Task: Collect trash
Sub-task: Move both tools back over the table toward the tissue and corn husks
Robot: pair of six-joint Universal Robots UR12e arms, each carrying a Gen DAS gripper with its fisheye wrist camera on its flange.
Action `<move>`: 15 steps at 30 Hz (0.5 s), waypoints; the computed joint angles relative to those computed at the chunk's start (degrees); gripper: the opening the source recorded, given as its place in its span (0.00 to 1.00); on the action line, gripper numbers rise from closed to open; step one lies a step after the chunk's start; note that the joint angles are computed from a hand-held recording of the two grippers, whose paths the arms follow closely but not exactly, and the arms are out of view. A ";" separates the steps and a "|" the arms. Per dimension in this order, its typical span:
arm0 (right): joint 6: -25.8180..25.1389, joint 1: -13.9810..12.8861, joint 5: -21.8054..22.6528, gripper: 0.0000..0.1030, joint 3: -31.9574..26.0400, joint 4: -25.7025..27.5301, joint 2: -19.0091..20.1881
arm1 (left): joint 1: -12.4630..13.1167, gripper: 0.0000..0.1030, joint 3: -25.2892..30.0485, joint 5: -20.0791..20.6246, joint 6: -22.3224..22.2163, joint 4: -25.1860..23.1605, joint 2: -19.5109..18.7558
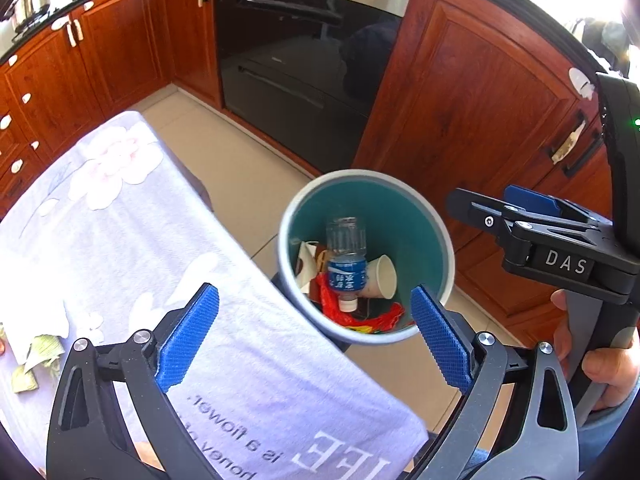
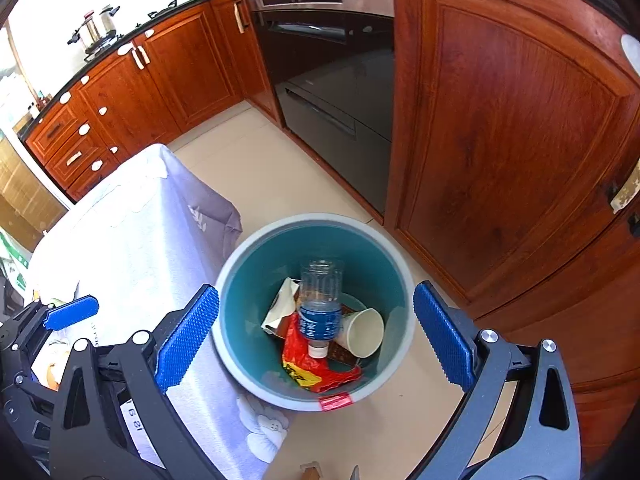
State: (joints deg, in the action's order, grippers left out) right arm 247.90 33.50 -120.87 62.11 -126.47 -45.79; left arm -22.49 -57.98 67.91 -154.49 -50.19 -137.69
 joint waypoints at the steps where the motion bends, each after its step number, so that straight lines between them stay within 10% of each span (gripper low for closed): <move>1: -0.21 0.12 -0.10 0.91 -0.68 0.25 0.34 | 0.18 0.94 -0.21 0.12 -0.20 0.30 0.13; 15: -9.48 1.21 1.51 0.91 -18.58 3.83 9.97 | 5.35 0.94 -4.14 4.38 -3.77 5.20 2.54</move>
